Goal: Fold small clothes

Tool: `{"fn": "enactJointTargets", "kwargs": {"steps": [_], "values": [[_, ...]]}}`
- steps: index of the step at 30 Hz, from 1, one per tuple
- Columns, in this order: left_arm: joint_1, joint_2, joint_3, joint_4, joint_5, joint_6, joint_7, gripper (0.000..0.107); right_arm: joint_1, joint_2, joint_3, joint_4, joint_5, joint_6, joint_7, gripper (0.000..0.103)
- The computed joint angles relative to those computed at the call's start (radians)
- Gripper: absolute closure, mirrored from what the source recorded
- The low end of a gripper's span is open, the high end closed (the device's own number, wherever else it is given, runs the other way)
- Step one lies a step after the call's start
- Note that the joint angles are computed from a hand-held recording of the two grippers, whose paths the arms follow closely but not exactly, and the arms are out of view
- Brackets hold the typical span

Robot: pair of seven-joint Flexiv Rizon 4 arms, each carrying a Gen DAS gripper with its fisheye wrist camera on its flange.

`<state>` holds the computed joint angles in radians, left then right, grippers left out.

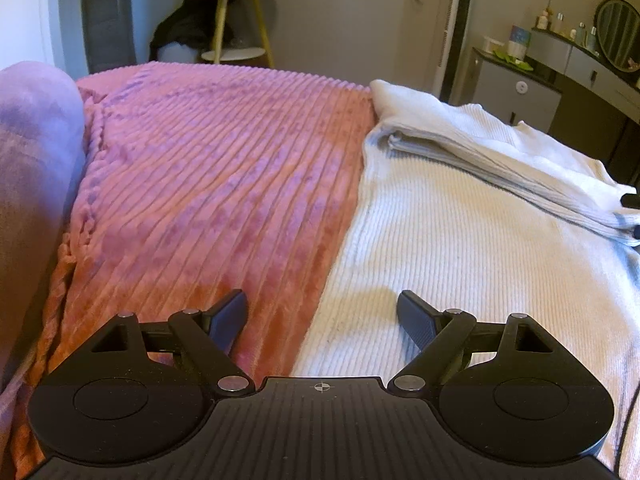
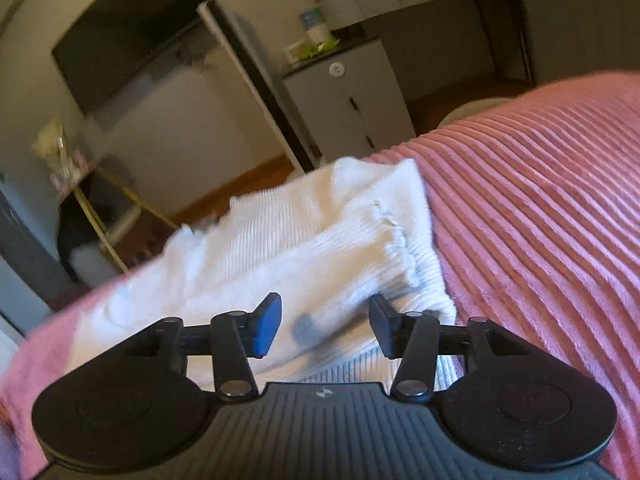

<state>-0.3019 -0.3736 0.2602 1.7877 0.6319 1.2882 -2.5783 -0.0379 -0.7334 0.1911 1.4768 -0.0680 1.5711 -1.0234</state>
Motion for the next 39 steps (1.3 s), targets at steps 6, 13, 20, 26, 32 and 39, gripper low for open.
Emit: {"fn": "enactJointTargets", "kwargs": {"steps": [6, 13, 20, 26, 32, 39], "values": [[0.016, 0.01, -0.023, 0.011, -0.035, -0.001, 0.033, 0.019, -0.045, -0.008, 0.067, -0.012, 0.061, -0.019, 0.024, 0.073], [0.017, -0.03, -0.019, -0.071, -0.045, 0.007, 0.085, 0.019, 0.043, -0.022, -0.058, -0.025, -0.004, 0.021, 0.022, 0.096], [0.072, -0.193, -0.027, -0.299, -0.175, 0.003, 0.18, 0.02, 0.155, -0.008, -0.25, 0.011, -0.099, 0.14, 0.003, 0.096], [0.03, -0.26, 0.043, -0.393, -0.244, 0.047, 0.202, 0.02, 0.099, -0.028, -0.196, -0.008, -0.143, 0.095, -0.032, 0.096], [0.067, -0.33, -0.002, -0.492, -0.337, -0.044, 0.312, 0.02, 0.073, -0.042, -0.171, -0.019, -0.147, 0.055, -0.057, 0.096], [0.04, -0.394, 0.029, -0.548, -0.335, -0.141, 0.345, 0.008, 0.073, -0.065, -0.186, -0.04, -0.153, -0.004, -0.074, 0.096]]}}
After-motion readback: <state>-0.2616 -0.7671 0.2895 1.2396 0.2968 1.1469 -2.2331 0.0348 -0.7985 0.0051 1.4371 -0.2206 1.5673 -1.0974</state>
